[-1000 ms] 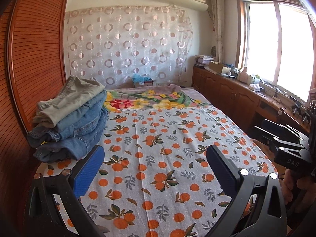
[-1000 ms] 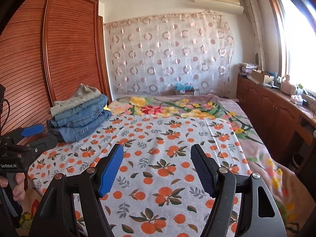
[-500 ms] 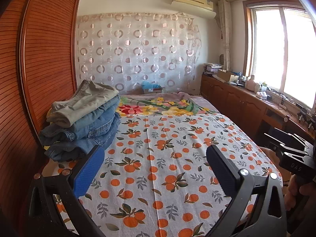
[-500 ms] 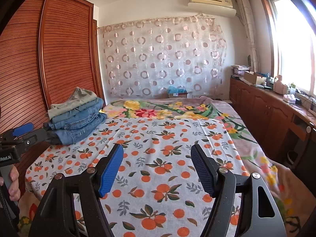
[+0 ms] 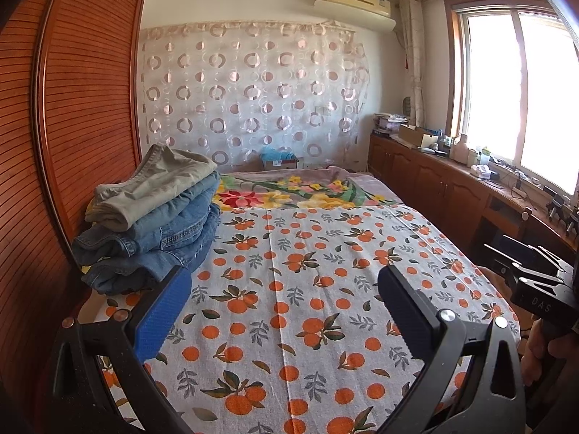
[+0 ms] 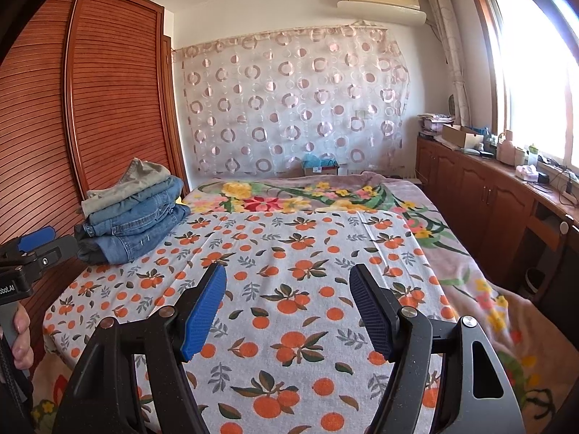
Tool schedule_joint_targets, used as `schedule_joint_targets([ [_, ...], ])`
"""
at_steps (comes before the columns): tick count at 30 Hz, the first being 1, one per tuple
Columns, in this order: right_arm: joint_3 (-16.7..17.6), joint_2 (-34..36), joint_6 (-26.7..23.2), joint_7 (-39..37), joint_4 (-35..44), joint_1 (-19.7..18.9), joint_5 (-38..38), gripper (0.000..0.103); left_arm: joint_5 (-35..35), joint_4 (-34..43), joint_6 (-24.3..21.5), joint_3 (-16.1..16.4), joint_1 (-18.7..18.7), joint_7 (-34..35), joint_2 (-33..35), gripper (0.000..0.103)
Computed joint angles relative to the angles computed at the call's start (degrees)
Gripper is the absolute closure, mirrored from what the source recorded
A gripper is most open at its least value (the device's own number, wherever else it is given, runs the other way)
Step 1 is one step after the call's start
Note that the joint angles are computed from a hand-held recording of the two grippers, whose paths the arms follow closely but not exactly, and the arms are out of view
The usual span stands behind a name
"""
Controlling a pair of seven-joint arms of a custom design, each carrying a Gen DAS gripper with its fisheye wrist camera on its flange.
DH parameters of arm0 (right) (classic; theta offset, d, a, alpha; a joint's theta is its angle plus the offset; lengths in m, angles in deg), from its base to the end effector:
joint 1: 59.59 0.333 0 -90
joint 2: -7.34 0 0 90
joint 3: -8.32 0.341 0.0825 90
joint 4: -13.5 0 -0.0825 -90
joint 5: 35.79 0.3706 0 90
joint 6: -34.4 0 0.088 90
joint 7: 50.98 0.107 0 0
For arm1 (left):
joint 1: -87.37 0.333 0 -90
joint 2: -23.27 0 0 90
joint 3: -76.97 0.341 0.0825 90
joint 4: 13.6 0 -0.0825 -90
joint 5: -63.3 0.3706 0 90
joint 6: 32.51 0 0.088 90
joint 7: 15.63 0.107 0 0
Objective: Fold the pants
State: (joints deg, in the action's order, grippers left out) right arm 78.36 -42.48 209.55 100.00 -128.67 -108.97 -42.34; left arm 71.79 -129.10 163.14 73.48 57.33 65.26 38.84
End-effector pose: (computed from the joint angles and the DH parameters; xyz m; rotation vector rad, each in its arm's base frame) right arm 0.4047 0.2643 0.4953 -1.2659 1.7604 -1.1218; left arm 0.5249 -0.3631 0.4912 -1.1056 2.0500 -1.3291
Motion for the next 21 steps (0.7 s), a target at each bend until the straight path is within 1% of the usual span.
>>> schedule_joint_targets([
  [3, 0.0, 0.0, 0.0, 0.1, 0.0, -0.1, 0.0, 0.03, -0.2, 0.0, 0.1, 0.2, -0.2, 0.1, 0.0, 0.0],
  [5, -0.1, 0.1, 0.1, -0.1, 0.0, 0.1, -0.1, 0.03, 0.1, 0.0, 0.1, -0.4, 0.4, -0.1, 0.1, 0.0],
  [7, -0.2, -0.1, 0.2, 0.0, -0.1, 0.2, -0.1, 0.03, -0.4, 0.0, 0.1, 0.4, -0.4, 0.2, 0.0, 0.0],
  [10, -0.4, -0.1, 0.6, -0.2, -0.5, 0.4, -0.2, 0.03, 0.0, 0.0, 0.0, -0.3, 0.3, 0.0, 0.0, 0.0],
  [12, -0.4, -0.1, 0.8, -0.2, -0.7, 0.5, -0.1, 0.03, -0.2, 0.0, 0.0, 0.1, -0.2, 0.2, 0.0, 0.0],
  [21, -0.4, -0.2, 1.2, -0.3, -0.8, 0.3, 0.1, 0.03, -0.7, -0.3, 0.2, 0.1, -0.4, 0.5, -0.1, 0.0],
])
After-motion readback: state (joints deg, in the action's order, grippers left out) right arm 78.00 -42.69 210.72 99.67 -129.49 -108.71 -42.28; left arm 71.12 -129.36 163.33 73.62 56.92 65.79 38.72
